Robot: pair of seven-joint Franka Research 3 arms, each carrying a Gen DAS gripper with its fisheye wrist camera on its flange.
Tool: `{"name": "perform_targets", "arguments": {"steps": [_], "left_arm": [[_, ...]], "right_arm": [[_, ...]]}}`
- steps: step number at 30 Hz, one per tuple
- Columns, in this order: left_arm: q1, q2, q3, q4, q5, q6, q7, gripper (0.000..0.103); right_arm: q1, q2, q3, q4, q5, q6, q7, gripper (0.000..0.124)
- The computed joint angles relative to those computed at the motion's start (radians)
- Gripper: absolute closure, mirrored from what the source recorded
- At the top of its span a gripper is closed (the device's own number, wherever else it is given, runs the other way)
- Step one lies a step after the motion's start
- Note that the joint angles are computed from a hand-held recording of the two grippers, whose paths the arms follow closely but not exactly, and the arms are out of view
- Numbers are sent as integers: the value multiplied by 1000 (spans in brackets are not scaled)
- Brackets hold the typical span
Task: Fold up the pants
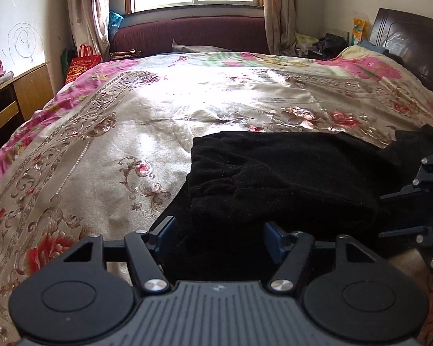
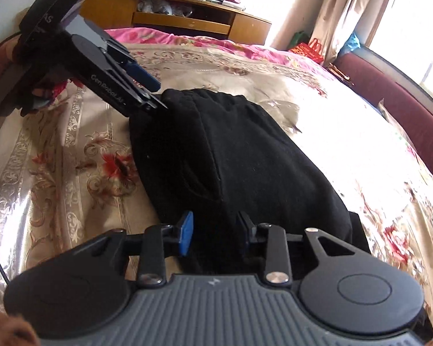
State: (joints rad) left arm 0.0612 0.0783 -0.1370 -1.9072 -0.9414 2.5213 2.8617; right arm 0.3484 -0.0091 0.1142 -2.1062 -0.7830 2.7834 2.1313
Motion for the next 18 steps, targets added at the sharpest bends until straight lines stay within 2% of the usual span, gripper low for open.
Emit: {"name": "perform_targets", "arguments": {"steps": [4, 6, 10, 12, 13, 14, 15, 16, 18], "left_arm": [[32, 19, 15, 60, -35, -114, 1, 19], [32, 39, 9, 87, -33, -116, 8, 15], [29, 122, -11, 184, 77, -177, -95, 14], [8, 148, -25, 195, 178, -124, -165, 20], [12, 157, -35, 203, 195, -127, -174, 33], [17, 165, -43, 217, 213, -144, -192, 40], [19, 165, -52, 219, 221, -138, -199, 41], [24, 159, -63, 215, 217, -121, -179, 42], [30, 148, -79, 210, 206, -94, -130, 44]], "right_arm": [[4, 26, -7, 23, 13, 5, -8, 89], [11, 45, -10, 39, 28, -15, -39, 88], [26, 62, -25, 49, 31, -23, -55, 87], [30, 64, -35, 49, 5, -28, -32, 88], [29, 69, -38, 53, 17, -32, -31, 88], [27, 74, -39, 58, 58, -39, -44, 92], [25, 78, -40, 62, 100, -43, -55, 97], [21, 80, -41, 68, 150, -46, -70, 109], [18, 73, -43, 76, 223, -45, -79, 116]]}}
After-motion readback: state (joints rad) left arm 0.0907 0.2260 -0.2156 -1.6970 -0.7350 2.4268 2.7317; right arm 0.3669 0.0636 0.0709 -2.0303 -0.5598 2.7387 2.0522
